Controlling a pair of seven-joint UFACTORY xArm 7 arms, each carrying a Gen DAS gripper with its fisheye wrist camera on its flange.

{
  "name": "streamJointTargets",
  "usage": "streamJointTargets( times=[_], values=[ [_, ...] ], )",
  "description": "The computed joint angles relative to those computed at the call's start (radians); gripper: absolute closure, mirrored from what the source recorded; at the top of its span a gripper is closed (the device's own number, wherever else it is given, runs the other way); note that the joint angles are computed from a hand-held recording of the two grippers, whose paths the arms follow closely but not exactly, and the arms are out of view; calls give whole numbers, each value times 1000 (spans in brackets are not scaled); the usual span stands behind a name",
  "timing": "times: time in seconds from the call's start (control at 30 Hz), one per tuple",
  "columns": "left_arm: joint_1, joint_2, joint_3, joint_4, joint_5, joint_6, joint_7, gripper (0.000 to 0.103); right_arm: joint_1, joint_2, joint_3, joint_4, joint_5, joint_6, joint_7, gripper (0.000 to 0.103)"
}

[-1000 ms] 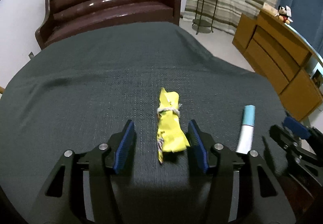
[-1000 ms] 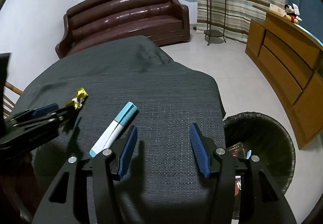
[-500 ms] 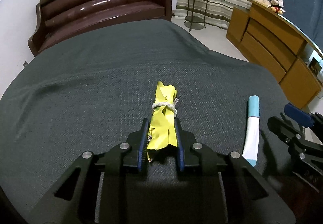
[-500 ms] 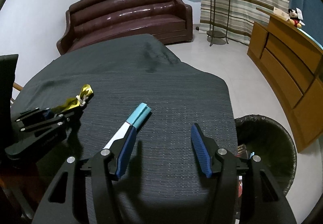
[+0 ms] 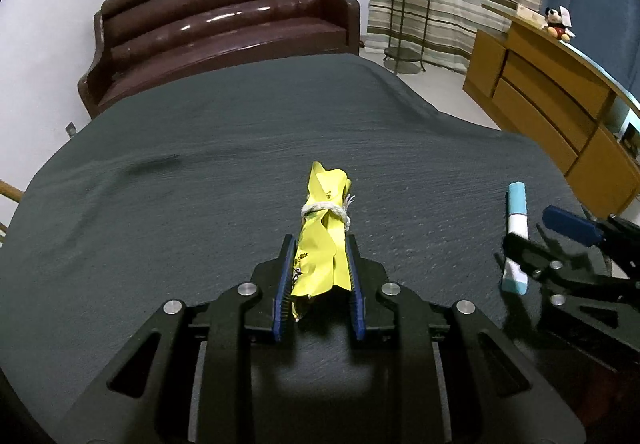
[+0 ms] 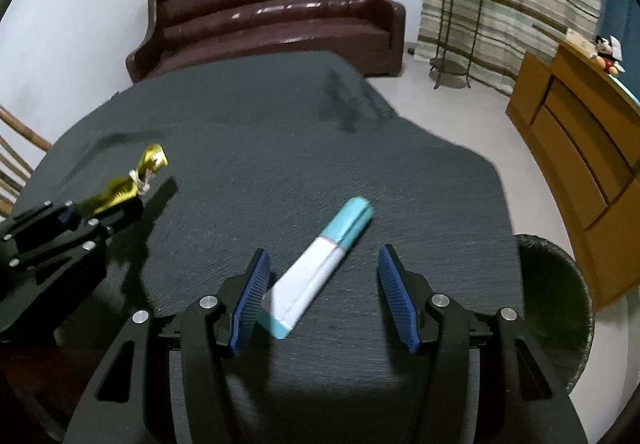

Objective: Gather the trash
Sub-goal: 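Grasp the blue-capped white marker with the right tool while the left holds the wrapper, then carry the wrapper and marker over the wastebasket and open both tools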

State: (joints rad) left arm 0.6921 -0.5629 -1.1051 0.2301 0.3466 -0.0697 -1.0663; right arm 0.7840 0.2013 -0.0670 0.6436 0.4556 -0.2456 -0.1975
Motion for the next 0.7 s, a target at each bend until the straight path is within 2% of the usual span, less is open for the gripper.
streamJointTargets(
  times=[0.03,0.13,0.3,0.47,0.7],
  values=[
    [-6,-5,6,-7,-2,-1,-1,80,7,5,-5,7,6,11,-1,47],
    [-12,-8,21,-17,-4,-3,1,80,168,24,-150,30,74,36,-27,47],
    [-20,-8,33,-33,-11,-19,7,80,350,54,-320,49,111,49,-15,48],
    [-16,-2,33,-44,-27,-39,26,80,329,43,-290,36,92,36,-14,61],
    [-13,4,32,-45,-54,-41,49,80,175,15,-149,22,26,37,12,74]
  ],
)
